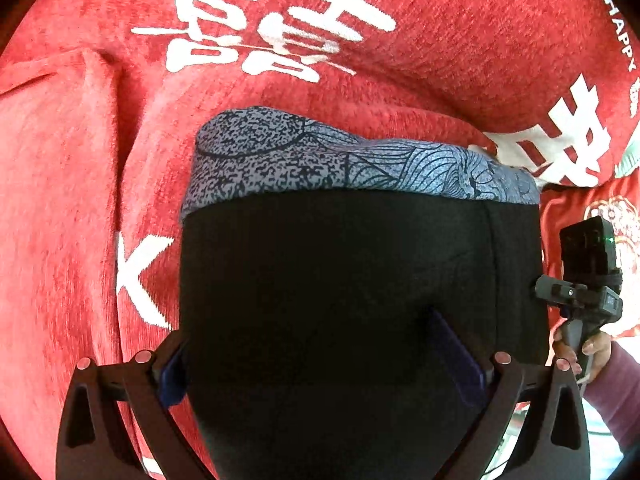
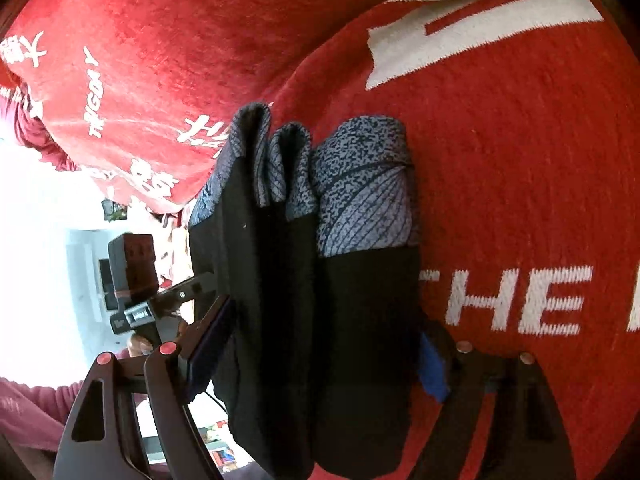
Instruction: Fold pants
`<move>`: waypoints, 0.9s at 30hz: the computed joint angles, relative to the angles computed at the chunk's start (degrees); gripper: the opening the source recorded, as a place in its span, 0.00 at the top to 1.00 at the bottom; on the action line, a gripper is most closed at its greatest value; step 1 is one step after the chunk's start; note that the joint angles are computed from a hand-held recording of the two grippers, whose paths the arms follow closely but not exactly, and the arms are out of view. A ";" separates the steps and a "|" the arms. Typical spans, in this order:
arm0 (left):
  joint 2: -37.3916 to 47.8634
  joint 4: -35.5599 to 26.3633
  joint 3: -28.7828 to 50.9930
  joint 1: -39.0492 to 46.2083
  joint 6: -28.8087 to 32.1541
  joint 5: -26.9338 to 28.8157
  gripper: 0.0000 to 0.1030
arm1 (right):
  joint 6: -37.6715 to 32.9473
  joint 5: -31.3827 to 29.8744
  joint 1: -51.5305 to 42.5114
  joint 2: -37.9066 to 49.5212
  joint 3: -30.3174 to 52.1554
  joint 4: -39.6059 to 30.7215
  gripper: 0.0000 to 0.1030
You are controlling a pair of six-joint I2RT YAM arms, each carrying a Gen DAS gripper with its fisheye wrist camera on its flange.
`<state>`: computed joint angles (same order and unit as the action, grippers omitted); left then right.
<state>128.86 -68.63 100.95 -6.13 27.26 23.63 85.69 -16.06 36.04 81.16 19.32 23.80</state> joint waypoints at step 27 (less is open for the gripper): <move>-12.91 -16.74 0.15 10.30 11.94 1.12 0.44 | 19.64 21.87 21.16 -14.80 8.17 -14.14 0.60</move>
<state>115.94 -85.38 101.10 4.17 39.20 24.75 105.33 5.82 57.19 66.36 27.48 9.65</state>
